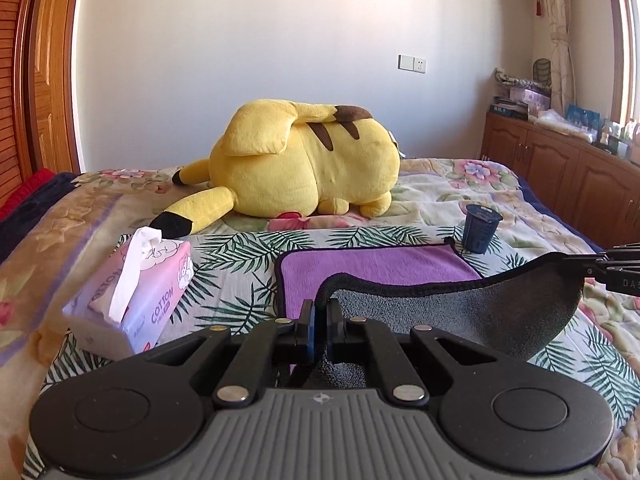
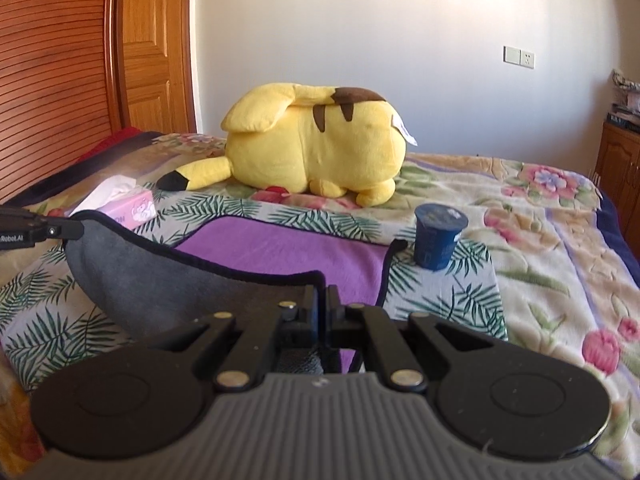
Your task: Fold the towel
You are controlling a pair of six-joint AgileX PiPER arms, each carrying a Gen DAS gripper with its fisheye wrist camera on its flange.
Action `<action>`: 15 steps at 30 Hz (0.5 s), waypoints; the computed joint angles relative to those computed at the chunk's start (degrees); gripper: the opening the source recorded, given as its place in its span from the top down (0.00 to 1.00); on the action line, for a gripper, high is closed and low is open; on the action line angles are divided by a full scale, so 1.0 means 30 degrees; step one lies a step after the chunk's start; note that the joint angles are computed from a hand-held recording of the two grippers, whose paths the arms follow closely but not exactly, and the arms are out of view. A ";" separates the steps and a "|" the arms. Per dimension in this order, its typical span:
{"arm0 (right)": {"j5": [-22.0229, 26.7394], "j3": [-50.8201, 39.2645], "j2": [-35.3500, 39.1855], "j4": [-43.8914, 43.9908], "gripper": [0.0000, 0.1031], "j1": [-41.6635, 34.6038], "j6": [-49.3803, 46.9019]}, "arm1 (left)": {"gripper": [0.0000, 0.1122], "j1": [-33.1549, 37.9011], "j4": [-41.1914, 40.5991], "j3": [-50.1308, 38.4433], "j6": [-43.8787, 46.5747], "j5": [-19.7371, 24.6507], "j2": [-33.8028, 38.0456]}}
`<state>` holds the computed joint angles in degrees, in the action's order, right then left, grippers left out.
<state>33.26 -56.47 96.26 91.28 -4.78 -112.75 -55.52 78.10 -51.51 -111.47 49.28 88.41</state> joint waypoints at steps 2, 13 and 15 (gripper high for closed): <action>-0.0038 -0.0177 0.0138 0.0102 0.96 0.0127 -0.0142 | 1.00 0.0225 0.0280 -0.0039 0.0030 -0.0179 0.0062; -0.0319 -0.1189 0.0670 0.0244 0.96 0.0743 -0.0602 | 1.00 0.1464 0.1166 -0.1193 0.1355 -0.1079 0.0706; -0.0441 -0.1478 0.0742 0.0269 0.96 0.0896 -0.0660 | 1.00 0.1643 0.1201 -0.1454 0.1585 -0.1123 0.0781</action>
